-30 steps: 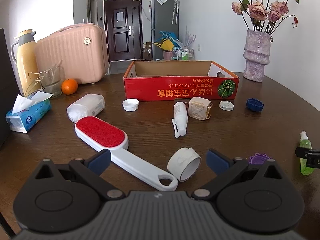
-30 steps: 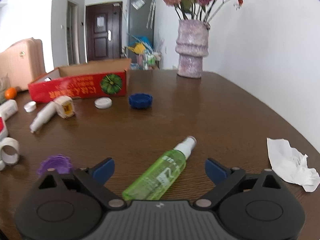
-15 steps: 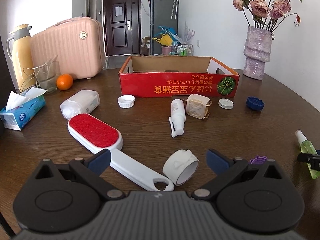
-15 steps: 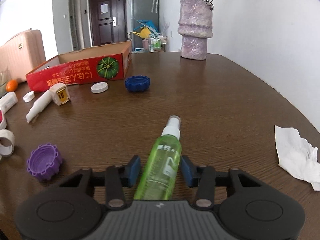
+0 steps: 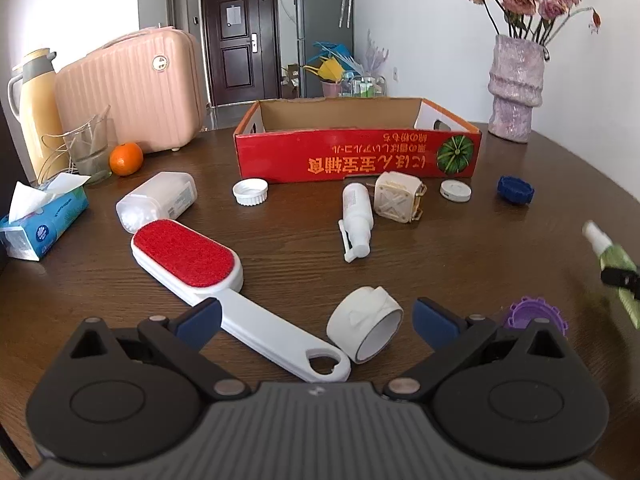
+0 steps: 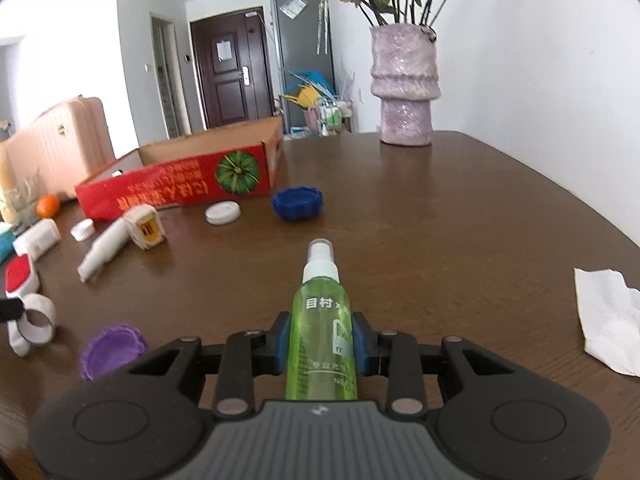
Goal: Organize rigid objects
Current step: 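Close the left tool on the white tape roll while right holds the bottle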
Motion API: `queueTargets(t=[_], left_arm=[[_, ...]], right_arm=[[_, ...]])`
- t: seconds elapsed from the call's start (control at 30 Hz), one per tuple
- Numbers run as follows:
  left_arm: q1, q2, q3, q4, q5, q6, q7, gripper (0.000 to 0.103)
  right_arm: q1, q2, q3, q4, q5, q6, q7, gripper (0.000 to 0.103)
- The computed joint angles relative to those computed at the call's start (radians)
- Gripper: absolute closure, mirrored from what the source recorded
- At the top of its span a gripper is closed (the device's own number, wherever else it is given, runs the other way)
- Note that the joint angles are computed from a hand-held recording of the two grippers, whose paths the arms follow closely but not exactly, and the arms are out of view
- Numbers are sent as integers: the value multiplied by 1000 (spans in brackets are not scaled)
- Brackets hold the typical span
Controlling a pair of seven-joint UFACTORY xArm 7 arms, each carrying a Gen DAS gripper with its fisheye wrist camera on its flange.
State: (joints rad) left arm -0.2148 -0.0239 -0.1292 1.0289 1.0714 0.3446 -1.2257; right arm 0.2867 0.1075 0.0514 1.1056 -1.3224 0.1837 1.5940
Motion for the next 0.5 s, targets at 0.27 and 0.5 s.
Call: queueTargets(t=[0.27, 0.5], left_arm=[[-22, 45, 8, 46, -39, 22, 121, 0], [-42, 95, 42, 84, -13, -23, 130, 0]], right_arm=[[29, 66, -4, 113, -157, -34, 163, 73], [52, 110, 5, 186, -320, -13, 337, 73]])
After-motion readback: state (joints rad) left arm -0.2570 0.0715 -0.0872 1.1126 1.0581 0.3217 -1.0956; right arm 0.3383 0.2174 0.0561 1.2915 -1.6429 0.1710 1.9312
